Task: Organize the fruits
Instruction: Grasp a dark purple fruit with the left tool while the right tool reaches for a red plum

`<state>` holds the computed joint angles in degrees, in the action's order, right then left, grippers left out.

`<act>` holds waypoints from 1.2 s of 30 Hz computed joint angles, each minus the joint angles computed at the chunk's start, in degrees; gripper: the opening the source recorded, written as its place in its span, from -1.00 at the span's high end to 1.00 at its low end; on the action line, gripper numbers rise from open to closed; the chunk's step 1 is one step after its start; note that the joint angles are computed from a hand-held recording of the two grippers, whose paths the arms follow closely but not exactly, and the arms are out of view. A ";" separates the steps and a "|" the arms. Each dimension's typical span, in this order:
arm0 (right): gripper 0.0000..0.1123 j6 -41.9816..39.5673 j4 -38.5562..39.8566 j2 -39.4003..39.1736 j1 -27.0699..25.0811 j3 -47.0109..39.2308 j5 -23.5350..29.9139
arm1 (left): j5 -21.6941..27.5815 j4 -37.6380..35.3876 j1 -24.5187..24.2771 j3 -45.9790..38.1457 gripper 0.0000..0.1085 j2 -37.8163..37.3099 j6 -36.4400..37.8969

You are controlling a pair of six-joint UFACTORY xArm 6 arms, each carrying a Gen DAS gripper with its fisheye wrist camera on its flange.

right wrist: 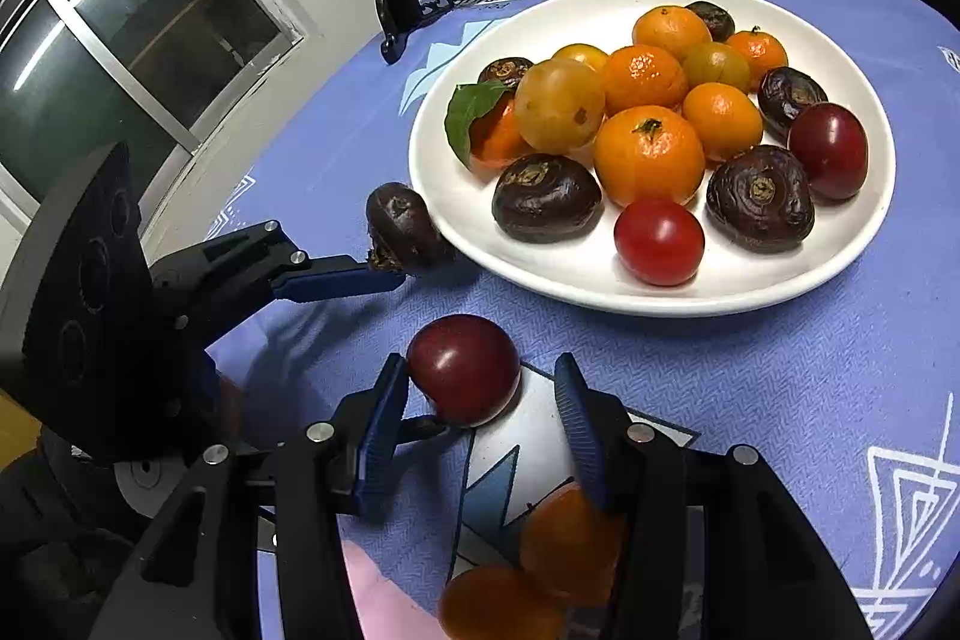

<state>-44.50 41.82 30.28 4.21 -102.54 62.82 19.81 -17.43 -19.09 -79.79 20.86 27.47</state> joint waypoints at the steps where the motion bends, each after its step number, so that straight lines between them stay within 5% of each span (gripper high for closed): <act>1: 0.09 -0.07 0.25 0.19 -0.15 -0.26 0.27 | 0.09 -0.23 0.02 -0.02 -0.20 -0.04 0.02; 12: 0.09 -1.83 3.80 -0.25 -1.37 -0.12 1.13 | -3.12 -2.35 -0.15 2.10 -0.16 -2.05 1.30; 15: 0.09 -1.90 5.19 -0.27 -1.96 -0.44 1.55 | -8.57 2.95 -0.58 3.96 -0.18 -2.62 -1.39; 21: 0.09 -0.22 7.19 0.13 -3.59 -1.51 2.01 | -8.77 10.88 -0.14 -1.82 -0.41 1.86 -9.20; 26: 0.09 -0.34 8.30 0.46 -4.52 -1.96 2.86 | -8.13 8.94 0.26 -3.42 -0.50 3.05 -8.88; 36: 0.09 -0.47 8.98 0.00 -5.06 -2.01 4.82 | -3.40 -13.30 -0.43 4.47 -0.50 -4.85 14.58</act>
<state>-44.97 50.80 30.29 -0.85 -104.55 67.64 16.41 -30.73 -19.52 -75.33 16.01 42.05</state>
